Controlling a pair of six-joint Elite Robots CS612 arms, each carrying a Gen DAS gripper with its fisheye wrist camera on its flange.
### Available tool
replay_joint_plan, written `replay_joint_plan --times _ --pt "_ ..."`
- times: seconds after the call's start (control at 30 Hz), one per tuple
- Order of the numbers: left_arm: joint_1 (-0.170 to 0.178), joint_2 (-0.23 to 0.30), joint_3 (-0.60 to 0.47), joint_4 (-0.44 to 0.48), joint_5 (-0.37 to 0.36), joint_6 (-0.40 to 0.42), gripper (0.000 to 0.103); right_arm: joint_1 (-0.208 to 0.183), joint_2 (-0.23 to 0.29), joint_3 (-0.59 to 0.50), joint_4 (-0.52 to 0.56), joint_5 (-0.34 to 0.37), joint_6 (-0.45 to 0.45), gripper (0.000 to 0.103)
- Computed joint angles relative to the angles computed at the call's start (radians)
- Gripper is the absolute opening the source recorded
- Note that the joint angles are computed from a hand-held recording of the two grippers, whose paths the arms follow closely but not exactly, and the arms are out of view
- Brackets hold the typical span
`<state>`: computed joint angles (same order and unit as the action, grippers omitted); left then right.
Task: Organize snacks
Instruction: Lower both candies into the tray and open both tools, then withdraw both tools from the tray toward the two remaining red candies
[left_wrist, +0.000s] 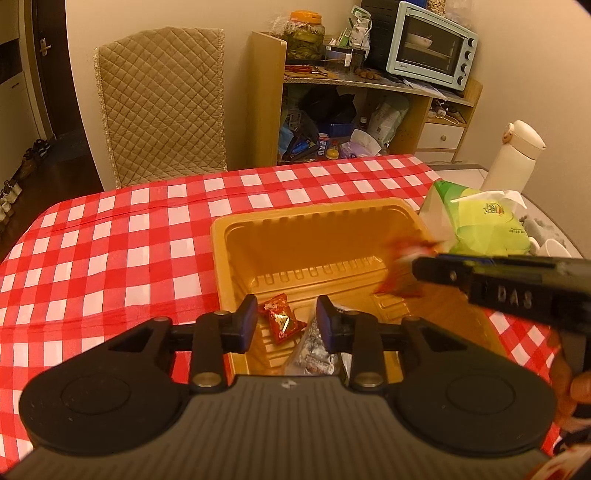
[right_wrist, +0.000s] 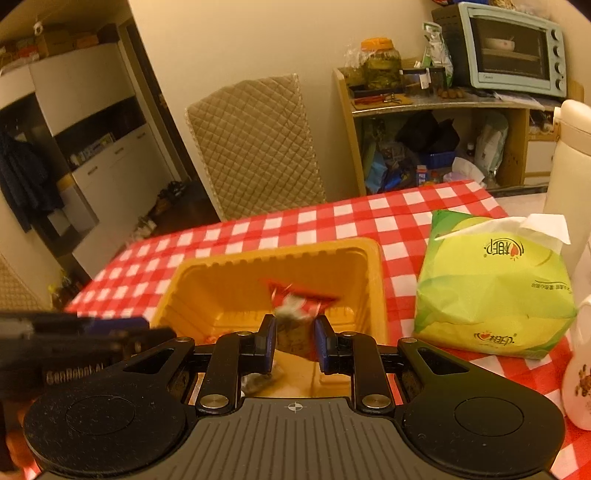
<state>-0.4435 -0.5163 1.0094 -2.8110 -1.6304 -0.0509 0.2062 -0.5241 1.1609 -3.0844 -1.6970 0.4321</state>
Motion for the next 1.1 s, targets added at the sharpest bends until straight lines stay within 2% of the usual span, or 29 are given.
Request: replay_joint_plan --times 0.03,0.07,0.13,0.33,0.4,0.53,0.6,0.7,0.83,1.1 --pt "0.000 -0.004 0.007 -0.005 0.002 0.002 0.035 -0.001 0.000 -0.001 -0.004 0.004 0.011 0.030" --pt "-0.001 -0.008 0.015 -0.010 0.004 0.005 0.037 -0.003 -0.001 0.000 -0.010 0.011 0.019 0.044" --pt "-0.001 -0.016 0.029 -0.018 0.002 0.005 0.043 -0.001 -0.004 0.007 -0.041 -0.005 0.026 0.061" --pt "0.000 -0.042 0.075 -0.046 -0.008 -0.004 0.049 0.002 -0.025 0.042 -0.072 -0.002 0.037 0.064" --pt "0.001 -0.053 0.095 -0.060 -0.023 -0.013 0.056 0.002 -0.036 0.060 -0.078 0.003 0.056 0.066" --pt "0.002 -0.080 0.139 -0.086 -0.044 -0.016 0.059 0.007 -0.061 0.100 -0.095 -0.005 0.081 0.078" --pt "0.001 -0.095 0.163 -0.099 -0.048 -0.014 0.061 0.010 -0.074 0.123 -0.110 -0.012 0.089 0.080" --pt "0.002 -0.121 0.204 -0.118 -0.056 -0.017 0.066 0.016 -0.097 0.161 -0.126 -0.014 0.107 0.085" --pt "0.005 -0.159 0.263 -0.144 -0.074 -0.021 0.067 0.026 -0.130 0.214 -0.155 -0.020 0.130 0.091" --pt "0.009 -0.250 0.406 -0.177 -0.080 -0.002 0.072 0.068 -0.184 0.297 -0.182 -0.074 0.141 0.094"
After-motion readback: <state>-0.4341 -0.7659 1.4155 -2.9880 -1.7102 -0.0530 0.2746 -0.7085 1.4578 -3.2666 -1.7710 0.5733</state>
